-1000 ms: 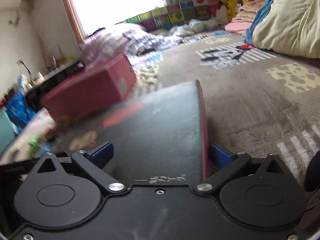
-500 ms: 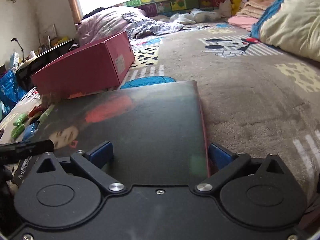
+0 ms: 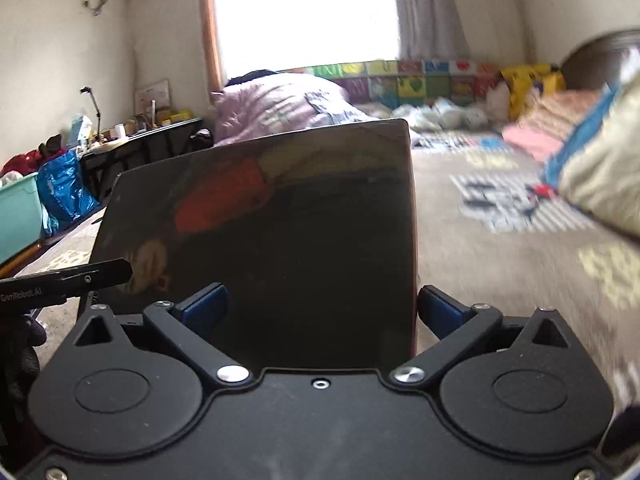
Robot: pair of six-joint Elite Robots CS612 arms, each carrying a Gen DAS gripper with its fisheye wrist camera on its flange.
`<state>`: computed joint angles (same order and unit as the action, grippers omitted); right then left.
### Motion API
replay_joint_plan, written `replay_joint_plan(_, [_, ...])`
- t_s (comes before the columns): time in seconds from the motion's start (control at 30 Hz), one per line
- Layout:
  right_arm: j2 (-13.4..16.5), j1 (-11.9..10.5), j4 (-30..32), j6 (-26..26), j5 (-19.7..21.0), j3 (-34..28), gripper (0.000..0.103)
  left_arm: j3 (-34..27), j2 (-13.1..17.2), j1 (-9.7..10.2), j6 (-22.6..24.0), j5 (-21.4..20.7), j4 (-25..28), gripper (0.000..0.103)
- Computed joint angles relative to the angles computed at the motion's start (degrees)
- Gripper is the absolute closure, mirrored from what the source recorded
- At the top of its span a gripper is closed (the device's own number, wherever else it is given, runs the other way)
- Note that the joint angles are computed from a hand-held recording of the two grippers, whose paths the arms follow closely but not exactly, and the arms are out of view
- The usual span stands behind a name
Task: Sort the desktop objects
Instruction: 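Lift the black lid with both grippers and swing it upright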
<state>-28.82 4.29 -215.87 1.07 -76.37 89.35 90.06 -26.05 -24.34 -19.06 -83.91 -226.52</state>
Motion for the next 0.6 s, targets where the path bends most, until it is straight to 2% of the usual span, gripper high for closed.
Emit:
replay_joint_plan(0.23, [1.1,0.9,7.3,-1.4,2.3,-6.3,0.000,-0.8,-1.4,2.07,-1.8,1.6,4.3,0.022])
replay_joint_plan(0.4, [2.7,1.4,12.7,-0.4,3.9,-11.6,0.000,-3.9,-1.6,4.21,-0.7,-0.3,9.7,0.023])
replay_joint_plan(0.6, [4.9,2.1,19.3,0.5,3.5,-18.6,0.000,-9.7,-0.9,6.24,1.5,-2.4,16.6,0.022])
